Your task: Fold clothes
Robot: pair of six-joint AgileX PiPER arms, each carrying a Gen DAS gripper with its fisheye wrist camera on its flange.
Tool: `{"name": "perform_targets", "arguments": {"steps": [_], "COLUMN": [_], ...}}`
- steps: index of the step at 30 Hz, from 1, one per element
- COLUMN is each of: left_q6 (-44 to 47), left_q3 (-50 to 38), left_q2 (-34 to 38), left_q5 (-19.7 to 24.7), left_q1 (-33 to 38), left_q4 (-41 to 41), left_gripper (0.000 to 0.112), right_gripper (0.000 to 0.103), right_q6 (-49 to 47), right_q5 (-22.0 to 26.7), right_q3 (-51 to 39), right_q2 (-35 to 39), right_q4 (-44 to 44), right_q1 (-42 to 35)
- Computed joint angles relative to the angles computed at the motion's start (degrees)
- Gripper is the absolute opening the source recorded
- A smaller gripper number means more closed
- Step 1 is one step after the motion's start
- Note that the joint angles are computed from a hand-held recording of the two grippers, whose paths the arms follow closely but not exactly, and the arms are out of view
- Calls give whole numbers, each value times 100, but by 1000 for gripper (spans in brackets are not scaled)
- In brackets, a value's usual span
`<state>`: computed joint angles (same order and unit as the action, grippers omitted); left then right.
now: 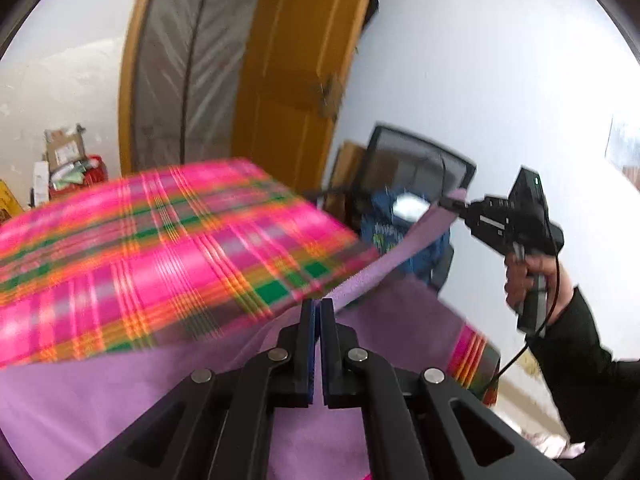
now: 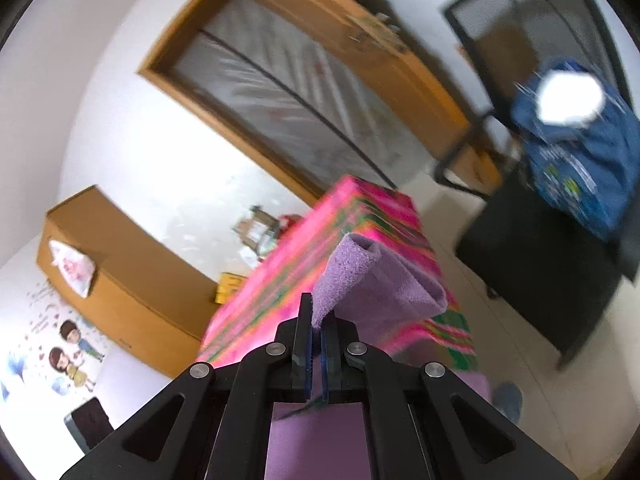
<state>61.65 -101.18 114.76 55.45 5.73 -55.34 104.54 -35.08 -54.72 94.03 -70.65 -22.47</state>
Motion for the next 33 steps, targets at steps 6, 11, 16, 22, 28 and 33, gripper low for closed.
{"name": "perform_targets", "arguments": {"steps": [6,11,16,22,28,33], "left_q6": [92,257,327,160,308,-109], "left_q3": [-58,506,1220,1277,1218,961], "left_q2": [-250,-417,-348,-108,-147,283], "left_q5": [420,686,736,762,889,997], "left_q1": [284,204,-98,-166,-91,-267], "left_q4": [-427,-289,168,374,156,607], "left_gripper": [2,2,2,2,2,2], "right_gripper": [3,3,3,3,3,3], "right_q6": [-137,-88,-252,-421,-865,-656], "right_q5": [-11,-69,-221,-352,-623,-521], "right_q3": [-44,680,1652,1993,2177,2155], "right_q2": [-454,-745,-597,-167,-416,341], "right_q4": [89,9,208,364,494,421], "right_q1": [144,-93,-507,-692,-852,-872]}}
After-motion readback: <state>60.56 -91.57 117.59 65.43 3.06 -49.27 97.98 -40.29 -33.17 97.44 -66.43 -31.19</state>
